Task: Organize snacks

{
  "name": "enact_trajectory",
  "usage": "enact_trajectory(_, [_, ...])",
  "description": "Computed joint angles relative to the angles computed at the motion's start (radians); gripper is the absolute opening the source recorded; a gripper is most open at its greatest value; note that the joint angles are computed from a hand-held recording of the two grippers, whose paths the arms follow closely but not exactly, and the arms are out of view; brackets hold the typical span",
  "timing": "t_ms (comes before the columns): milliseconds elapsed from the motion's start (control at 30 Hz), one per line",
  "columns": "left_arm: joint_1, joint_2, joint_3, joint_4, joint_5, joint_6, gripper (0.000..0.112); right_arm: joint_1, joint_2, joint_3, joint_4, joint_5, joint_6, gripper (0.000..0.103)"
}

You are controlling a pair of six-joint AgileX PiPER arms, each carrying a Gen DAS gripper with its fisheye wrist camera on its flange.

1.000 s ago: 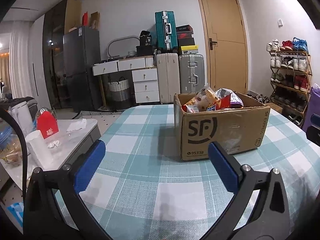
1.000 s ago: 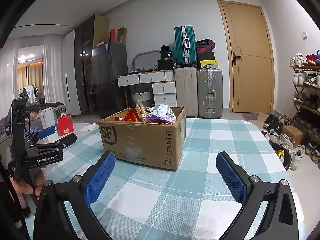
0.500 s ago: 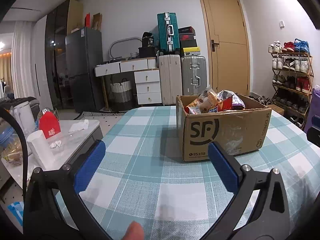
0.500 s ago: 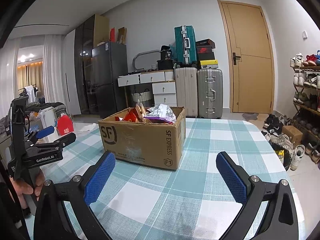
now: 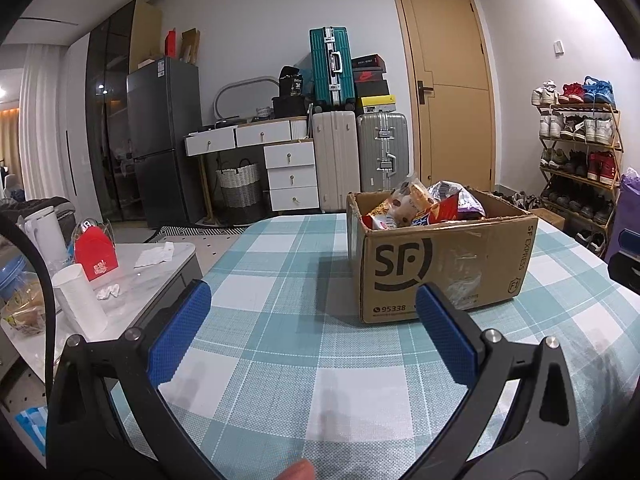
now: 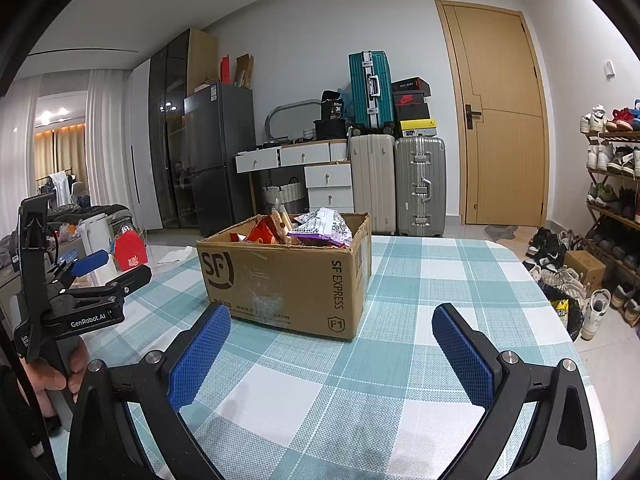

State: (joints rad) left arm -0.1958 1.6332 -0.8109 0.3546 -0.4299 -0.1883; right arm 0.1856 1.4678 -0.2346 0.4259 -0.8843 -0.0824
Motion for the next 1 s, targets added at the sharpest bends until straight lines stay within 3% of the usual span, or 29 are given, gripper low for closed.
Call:
enact_trajectory(433, [-0.003,0.005,0.000,0.002,-0.008,0.010,0.102,0.000,-0.004,0.000,0.000,0.003,-0.002,0.103])
enact_trajectory(600, [-0.024,0.001,0.012,-0.109,-0.010,0.114,0.102,0.001,0.000,0.000,0.003,0.000,-0.002,0.103])
enact_trajectory(1000, [-0.010,-0.016,0.033,-0.018,-0.039,0.036,0.102,0.000,-0.001,0.000,0.001,0.000,-0.001,0.103])
